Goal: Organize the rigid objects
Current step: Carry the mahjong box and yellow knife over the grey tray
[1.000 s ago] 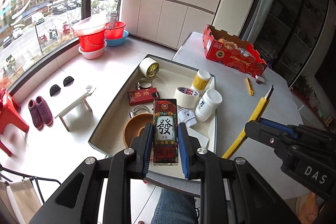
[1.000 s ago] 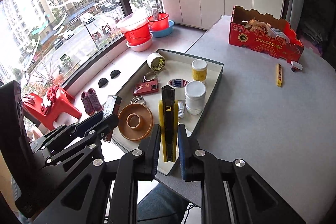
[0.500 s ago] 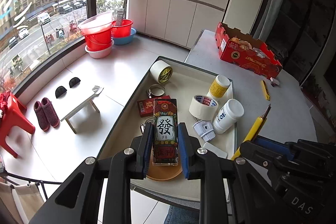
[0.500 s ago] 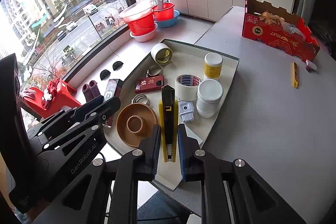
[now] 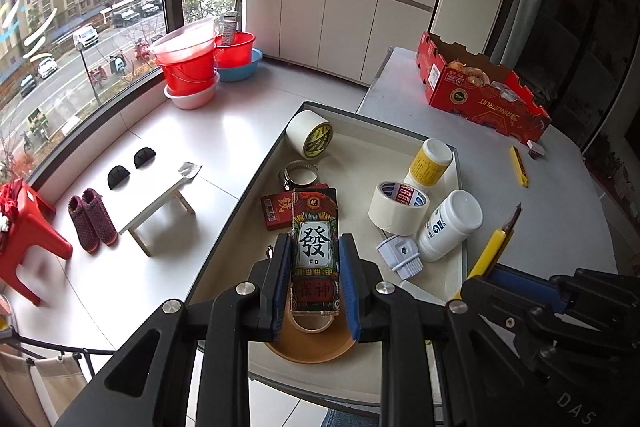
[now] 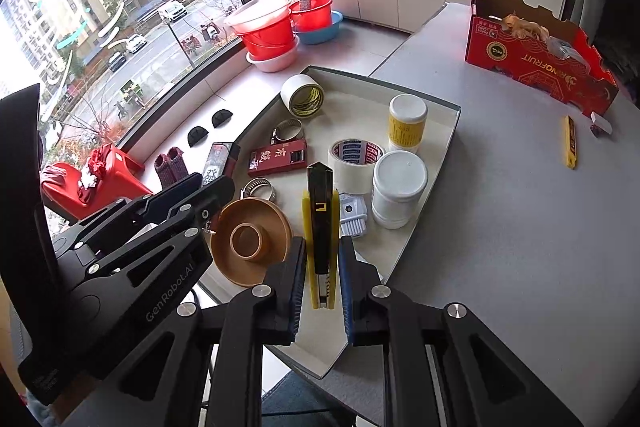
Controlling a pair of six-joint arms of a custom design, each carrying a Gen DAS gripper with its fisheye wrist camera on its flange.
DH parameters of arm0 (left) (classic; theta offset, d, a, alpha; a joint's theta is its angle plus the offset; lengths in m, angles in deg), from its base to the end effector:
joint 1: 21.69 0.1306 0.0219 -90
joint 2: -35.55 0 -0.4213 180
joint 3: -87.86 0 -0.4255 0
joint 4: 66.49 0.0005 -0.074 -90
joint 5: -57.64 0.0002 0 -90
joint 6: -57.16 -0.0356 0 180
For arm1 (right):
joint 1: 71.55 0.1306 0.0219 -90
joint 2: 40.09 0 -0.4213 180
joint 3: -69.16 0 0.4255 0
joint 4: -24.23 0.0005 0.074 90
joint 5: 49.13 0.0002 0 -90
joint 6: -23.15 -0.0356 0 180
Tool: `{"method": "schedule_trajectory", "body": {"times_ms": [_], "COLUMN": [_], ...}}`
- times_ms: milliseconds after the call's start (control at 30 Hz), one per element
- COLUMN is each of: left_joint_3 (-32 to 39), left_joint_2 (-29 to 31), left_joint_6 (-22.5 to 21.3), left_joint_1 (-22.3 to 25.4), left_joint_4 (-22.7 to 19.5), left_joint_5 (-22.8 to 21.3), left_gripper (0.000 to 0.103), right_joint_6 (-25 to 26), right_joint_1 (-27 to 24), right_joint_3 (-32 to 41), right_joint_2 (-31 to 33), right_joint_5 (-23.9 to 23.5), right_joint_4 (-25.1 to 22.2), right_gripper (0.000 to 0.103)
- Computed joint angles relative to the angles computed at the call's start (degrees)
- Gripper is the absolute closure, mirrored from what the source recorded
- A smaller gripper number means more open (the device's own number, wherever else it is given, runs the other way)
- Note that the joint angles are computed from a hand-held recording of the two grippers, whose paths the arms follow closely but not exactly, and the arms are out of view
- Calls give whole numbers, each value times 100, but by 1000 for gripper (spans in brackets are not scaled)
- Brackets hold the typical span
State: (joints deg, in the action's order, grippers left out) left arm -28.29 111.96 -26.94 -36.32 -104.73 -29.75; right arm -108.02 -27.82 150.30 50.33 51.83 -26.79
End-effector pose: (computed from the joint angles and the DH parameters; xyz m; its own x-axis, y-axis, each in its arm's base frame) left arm 0.3936 -0.1049 0.3625 -0.7746 0.0961 -0.6251 0.2016 0.9743 -0.1001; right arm 0.3654 0.3395 0.3885 -0.8744 0.0579 -0.4817 -0.0464 0.9783 0.2018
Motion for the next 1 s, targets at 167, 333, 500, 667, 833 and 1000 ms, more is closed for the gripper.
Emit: {"method": "schedule_trajectory", "body": {"times_ms": [167,333,500,667,833,1000], "left_joint_3": [25,70,119,165,238,295], "left_joint_2": [39,128,231,331,455,604], "left_joint_6": [-58,-139,-194,-223,-231,-248], "left_joint_1": [-68,-146,-188,-197,-195,-227], "left_joint_4": [35,55,59,68,52,33], "left_joint_5": [-187,-474,-580,-677,-718,-773], "left_gripper": [78,78,78,78,78,78], "right_joint_6": [23,54,83,130,174,182], "right_joint_1": [-13,-19,-38,-78,-111,-188], "right_joint_3": [13,29,68,108,129,108], "right_joint_2": [20,47,114,200,261,336], "right_joint_5": [-6,-4,-24,-93,-136,-196], "right_joint_4": [-8,11,5,1,-19,-15], "right_gripper": [86,86,86,86,86,86]}}
